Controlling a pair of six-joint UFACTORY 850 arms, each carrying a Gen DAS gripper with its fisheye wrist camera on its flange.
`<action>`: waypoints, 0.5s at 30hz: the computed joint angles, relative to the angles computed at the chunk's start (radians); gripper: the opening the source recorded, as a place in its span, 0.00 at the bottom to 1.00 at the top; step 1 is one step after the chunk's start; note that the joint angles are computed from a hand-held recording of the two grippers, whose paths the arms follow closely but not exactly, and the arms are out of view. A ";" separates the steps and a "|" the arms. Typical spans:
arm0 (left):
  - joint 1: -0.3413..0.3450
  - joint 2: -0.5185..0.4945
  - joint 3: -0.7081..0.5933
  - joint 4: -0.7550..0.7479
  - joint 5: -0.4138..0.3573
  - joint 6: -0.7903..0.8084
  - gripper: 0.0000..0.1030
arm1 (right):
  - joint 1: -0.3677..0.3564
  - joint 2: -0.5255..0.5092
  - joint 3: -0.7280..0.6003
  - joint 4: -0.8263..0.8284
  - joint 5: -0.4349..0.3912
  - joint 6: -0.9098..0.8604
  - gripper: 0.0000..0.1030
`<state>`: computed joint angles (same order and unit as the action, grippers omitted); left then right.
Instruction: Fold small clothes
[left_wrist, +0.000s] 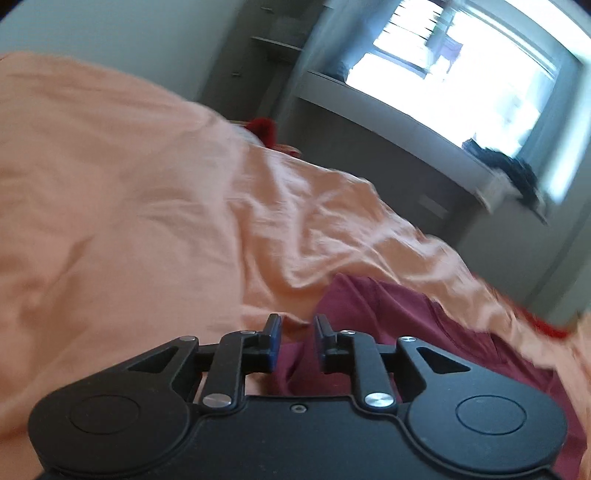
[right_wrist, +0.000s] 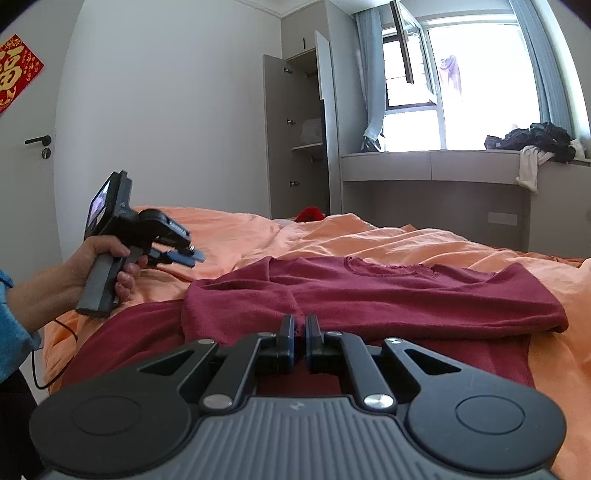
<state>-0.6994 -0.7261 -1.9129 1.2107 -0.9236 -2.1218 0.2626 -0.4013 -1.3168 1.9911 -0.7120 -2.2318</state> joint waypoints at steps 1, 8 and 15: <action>0.011 -0.015 -0.027 -0.024 0.025 0.073 0.22 | 0.000 -0.003 -0.002 -0.008 -0.001 0.007 0.06; 0.082 -0.052 -0.092 -0.230 0.193 0.330 0.32 | 0.002 -0.012 -0.005 -0.032 0.013 0.021 0.12; 0.149 -0.049 -0.055 -0.399 0.376 0.375 0.09 | -0.005 -0.029 -0.027 -0.075 0.004 0.105 0.26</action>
